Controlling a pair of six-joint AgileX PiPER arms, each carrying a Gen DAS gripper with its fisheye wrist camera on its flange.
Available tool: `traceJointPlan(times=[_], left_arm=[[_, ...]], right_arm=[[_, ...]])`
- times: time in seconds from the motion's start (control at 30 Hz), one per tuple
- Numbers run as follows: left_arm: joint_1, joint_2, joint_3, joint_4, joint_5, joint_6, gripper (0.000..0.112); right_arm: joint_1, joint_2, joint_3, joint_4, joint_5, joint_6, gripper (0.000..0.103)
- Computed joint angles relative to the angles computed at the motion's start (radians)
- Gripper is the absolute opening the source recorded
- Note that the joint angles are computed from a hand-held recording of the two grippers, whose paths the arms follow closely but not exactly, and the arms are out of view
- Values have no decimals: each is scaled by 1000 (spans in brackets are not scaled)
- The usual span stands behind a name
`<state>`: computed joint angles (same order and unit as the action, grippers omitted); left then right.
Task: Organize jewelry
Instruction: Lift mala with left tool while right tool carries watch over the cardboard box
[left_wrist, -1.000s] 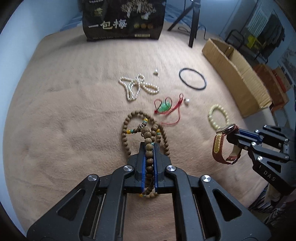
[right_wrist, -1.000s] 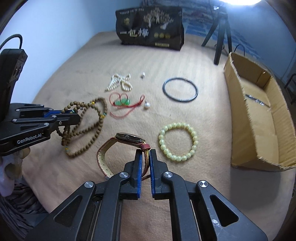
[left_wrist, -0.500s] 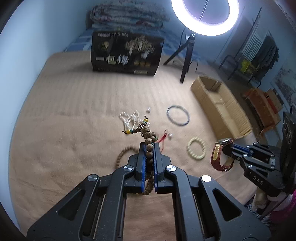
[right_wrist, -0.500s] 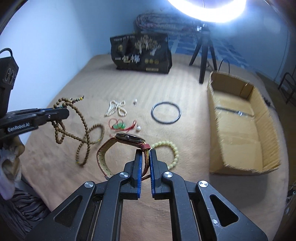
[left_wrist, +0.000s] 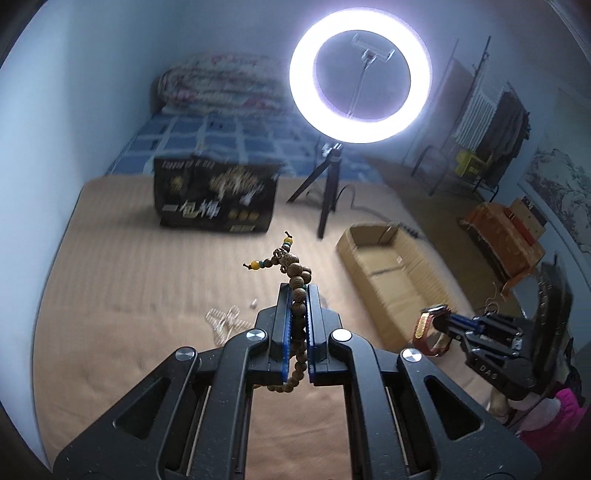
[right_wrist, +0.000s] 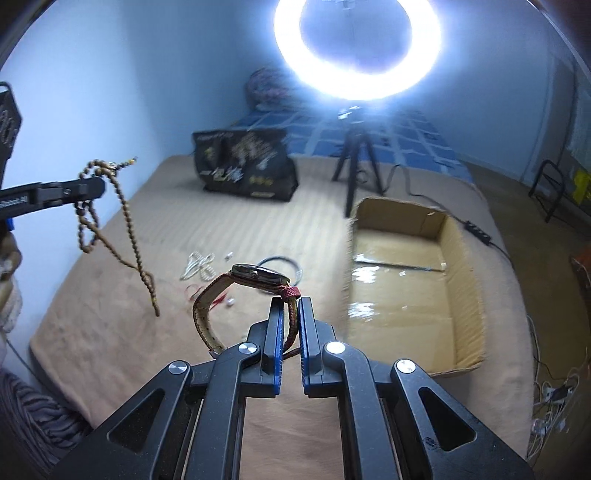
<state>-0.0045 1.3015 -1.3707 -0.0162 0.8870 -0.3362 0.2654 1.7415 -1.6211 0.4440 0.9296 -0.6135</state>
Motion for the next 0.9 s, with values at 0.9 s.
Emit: traceJointPlan(times=[0.9], left_arm=[[-229,747,-1107,-9,253,-23,4]], right_arm=[[-229,270,-385,-62,83,106,6]])
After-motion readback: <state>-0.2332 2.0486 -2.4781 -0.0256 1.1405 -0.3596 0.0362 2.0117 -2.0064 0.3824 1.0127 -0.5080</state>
